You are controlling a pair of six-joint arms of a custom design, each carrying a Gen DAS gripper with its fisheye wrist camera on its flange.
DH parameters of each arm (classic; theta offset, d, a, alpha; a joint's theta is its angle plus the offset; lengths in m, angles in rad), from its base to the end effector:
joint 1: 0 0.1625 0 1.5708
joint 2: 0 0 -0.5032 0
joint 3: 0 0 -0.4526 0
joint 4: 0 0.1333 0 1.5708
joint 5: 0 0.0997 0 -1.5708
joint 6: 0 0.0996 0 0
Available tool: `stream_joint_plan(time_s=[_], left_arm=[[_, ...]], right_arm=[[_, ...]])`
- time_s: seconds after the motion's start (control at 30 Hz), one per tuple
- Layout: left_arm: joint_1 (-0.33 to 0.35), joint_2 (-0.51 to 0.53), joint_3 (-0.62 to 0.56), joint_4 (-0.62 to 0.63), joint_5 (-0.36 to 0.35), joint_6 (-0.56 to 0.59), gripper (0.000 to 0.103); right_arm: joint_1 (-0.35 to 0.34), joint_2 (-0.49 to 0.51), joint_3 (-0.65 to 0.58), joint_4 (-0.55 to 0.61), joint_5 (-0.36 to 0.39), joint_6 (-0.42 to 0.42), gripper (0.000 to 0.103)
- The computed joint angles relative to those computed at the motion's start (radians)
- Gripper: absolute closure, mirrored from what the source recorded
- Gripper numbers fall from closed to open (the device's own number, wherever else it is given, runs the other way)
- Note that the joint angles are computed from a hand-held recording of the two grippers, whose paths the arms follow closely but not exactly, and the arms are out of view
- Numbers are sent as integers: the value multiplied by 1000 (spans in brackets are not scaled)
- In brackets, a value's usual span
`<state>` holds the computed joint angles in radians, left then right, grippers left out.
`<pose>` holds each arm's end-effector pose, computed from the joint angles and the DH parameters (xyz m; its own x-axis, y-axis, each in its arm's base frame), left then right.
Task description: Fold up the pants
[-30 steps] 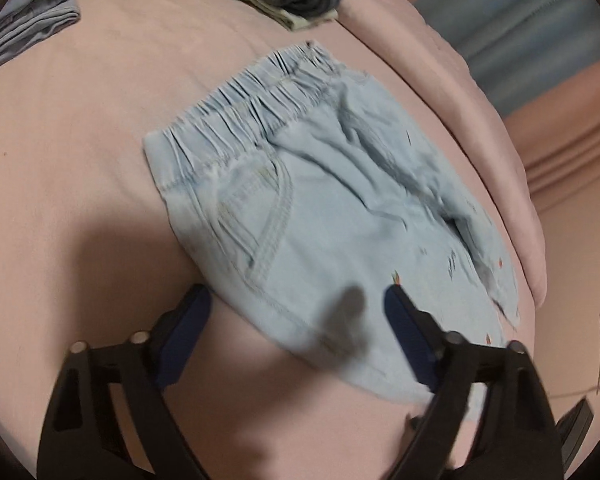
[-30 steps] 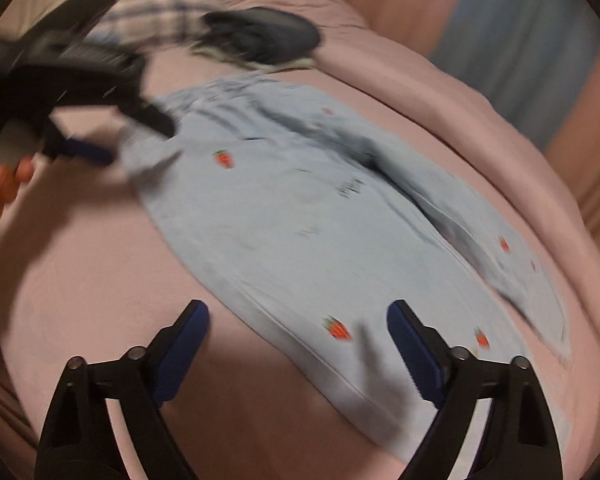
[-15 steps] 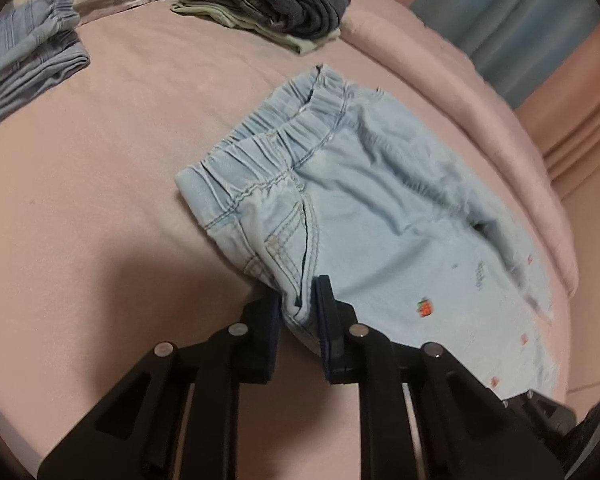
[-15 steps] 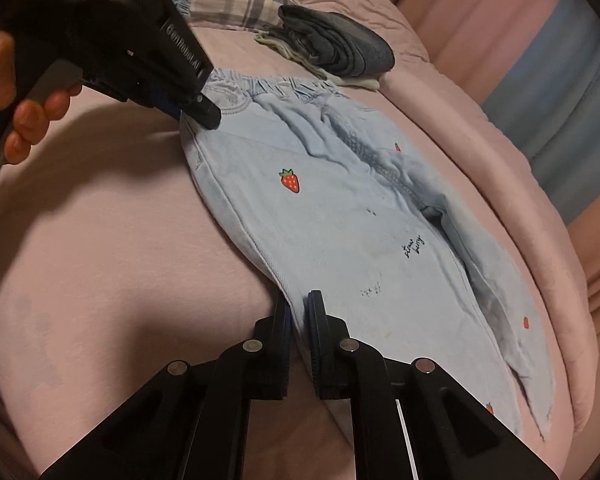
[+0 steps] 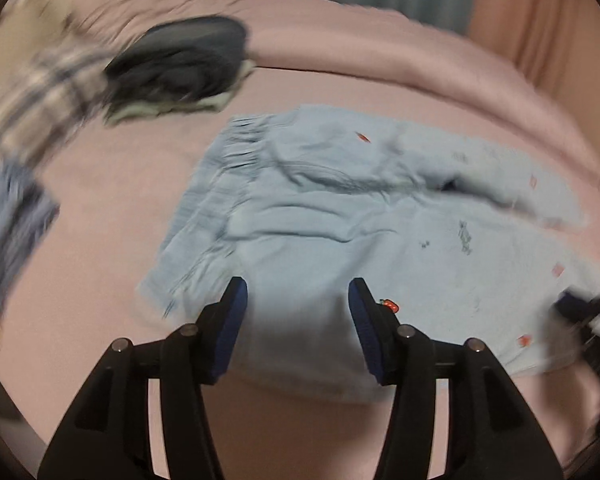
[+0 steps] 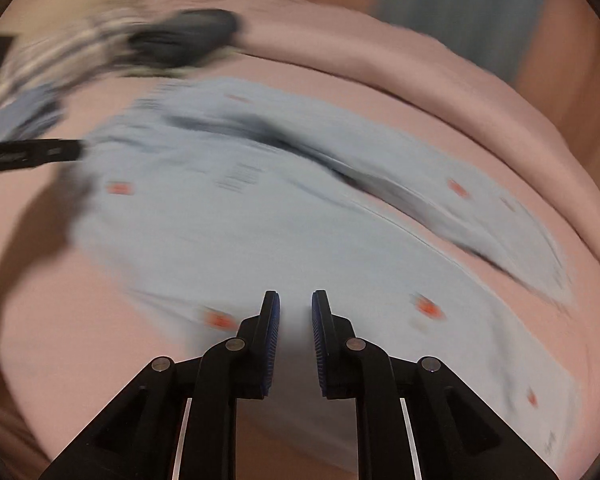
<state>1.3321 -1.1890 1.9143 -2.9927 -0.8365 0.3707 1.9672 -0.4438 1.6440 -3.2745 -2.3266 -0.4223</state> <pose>0.0407 -0.6789 0.3365 -0.7013 0.0442 -0.7115 0.4671 0.7824 -0.4118 0.3459 -0.6581 -0.0587 -0.5903 -0.3090 0.7457 -0.6360 0.7470 -0.1939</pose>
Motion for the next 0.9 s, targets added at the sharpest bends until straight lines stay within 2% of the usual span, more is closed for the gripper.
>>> stream_joint_plan(time_s=[0.03,0.07,0.13,0.17,0.23,0.27,0.3,0.33,0.37,0.4,0.47,0.5,0.53,0.6,0.7,0.77,0.8,0.87,0.9], left_arm=[[-4,11,1,-10,8,30,50],[-5,29,2,-23,32,71,50],[1,47,-3,25,88,92,50],[16,45,3,44,81,94,48],[27,19,31,6,45,141,43],[30,7,37,20,36,148,42],[34,-8,45,31,20,164,42],[36,-18,50,38,9,181,41],[37,-24,48,52,2,196,40],[38,-33,39,80,-14,197,39],[38,-38,8,115,-42,190,36],[34,-32,-1,106,-45,190,35],[30,-20,-20,91,-44,197,33],[23,15,-69,56,-40,225,32],[34,73,-180,71,-93,267,29],[46,128,-287,136,-97,246,28],[52,149,-331,167,-97,236,28],[63,198,-429,224,-89,224,28],[71,224,-484,273,-102,215,27]], right_arm=[[-7,-7,11,-4,-25,9,88],[-18,-16,28,1,-87,27,88],[-37,-33,66,23,-158,59,87],[-53,-56,107,11,-154,72,82],[-70,-97,179,-50,-136,76,62],[-80,-124,211,-39,-147,111,49],[-96,-166,248,-3,-120,169,41],[-109,-197,263,48,-94,228,37],[-129,-245,283,130,-62,325,35],[-140,-271,287,172,-47,381,35],[-147,-297,290,161,-8,412,35],[-150,-303,287,125,29,391,35],[-155,-304,272,90,100,356,35],[-162,-286,219,70,201,288,35],[-146,-224,103,102,246,184,35],[-139,-170,-9,128,286,88,35],[-128,-160,-34,169,274,75,35],[-133,-110,-151,208,323,2,35],[-132,-102,-183,253,313,-4,35]])
